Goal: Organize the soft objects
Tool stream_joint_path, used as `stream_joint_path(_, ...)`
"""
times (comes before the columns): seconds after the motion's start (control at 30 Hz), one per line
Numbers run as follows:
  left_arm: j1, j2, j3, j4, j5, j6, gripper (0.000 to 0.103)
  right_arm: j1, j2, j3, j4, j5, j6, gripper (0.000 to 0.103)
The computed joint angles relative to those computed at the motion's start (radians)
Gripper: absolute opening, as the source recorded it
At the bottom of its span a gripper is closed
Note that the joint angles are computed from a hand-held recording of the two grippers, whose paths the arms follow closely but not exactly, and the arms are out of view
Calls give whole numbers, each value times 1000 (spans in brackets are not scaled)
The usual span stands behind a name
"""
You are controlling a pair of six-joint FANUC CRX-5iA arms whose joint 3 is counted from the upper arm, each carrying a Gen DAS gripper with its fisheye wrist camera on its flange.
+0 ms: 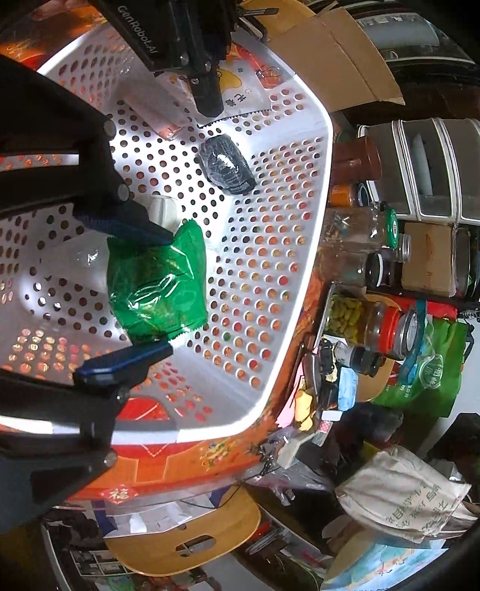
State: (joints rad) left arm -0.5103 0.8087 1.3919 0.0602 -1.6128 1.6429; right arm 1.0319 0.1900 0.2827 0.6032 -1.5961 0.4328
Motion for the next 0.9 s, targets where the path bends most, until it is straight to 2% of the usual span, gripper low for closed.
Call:
stream_joint_path(0.1,-1,-41,-74,-6,48,-8,21,1,-11,-15,-2,23,-11,60)
stream_joint_path(0.17,-3,-62,-108,-13,69,-15,34,5,-16,-23,6,28,-20,68)
stream_joint_path(0.23,-3,-102,-173,-15,114,-17,53,13,-31,-41,20,45,-38,83)
stream_joint_path(0.47,2,-256,-393,-4,262,-30,81,46,-100,-101,57,62,-98,93)
stream_joint_path(0.53,5,-305,-460,9,305,-43,94,60,-125,-120,69,65,-122,99)
stream_joint_path(0.6,0,-351,-515,1,335,-49,103,81,-151,-140,88,61,-146,99)
stream_joint_path(0.9,-26,-583,-781,-23,446,-79,103,219,-215,-200,171,-7,-247,102)
